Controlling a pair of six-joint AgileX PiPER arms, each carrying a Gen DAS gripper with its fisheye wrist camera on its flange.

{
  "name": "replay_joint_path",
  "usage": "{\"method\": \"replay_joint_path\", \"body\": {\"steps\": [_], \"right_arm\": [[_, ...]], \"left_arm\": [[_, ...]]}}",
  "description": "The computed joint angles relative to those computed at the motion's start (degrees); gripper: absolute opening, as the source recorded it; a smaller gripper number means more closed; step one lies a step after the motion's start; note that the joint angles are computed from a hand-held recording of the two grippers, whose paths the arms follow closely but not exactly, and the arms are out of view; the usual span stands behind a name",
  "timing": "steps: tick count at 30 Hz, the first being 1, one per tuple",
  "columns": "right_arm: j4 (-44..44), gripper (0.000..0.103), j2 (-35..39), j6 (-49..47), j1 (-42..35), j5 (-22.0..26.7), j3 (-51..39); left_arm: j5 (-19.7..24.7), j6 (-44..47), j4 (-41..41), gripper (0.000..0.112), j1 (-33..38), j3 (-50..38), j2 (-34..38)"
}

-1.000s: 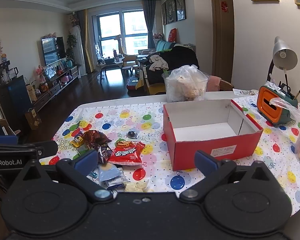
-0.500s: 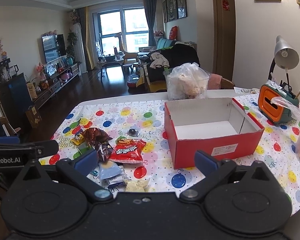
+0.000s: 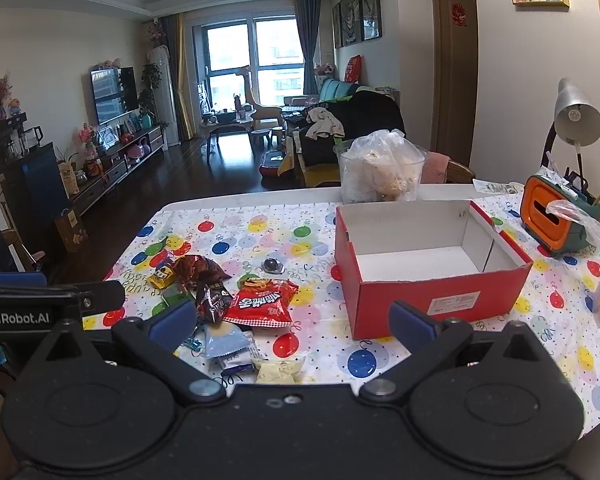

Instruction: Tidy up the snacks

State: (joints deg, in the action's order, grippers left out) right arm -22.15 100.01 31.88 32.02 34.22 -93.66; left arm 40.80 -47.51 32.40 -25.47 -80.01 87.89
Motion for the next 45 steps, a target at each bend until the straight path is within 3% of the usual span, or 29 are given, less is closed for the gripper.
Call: {"method": "replay_joint_path", "body": {"steps": [28,40,45], "right_arm": [[0.3,0.103,2.3,-0.4,1.0,1.1,-2.5],[5.9,0.103,7.6,-7.4,0.7,4.0,-9.3],[11.7,0.103,11.4,-14.4,-1.4,4.8,-11.9]], "left_arm": [[-1.1,3.0,-3.2,0.103,2.7,1.4,-0.4],[-3.8,8.9,-10.2,0.103,7.4,0.8,2.1],[-3.3,6.2,-6.8,0.103,9.1,1.5,4.4]]}}
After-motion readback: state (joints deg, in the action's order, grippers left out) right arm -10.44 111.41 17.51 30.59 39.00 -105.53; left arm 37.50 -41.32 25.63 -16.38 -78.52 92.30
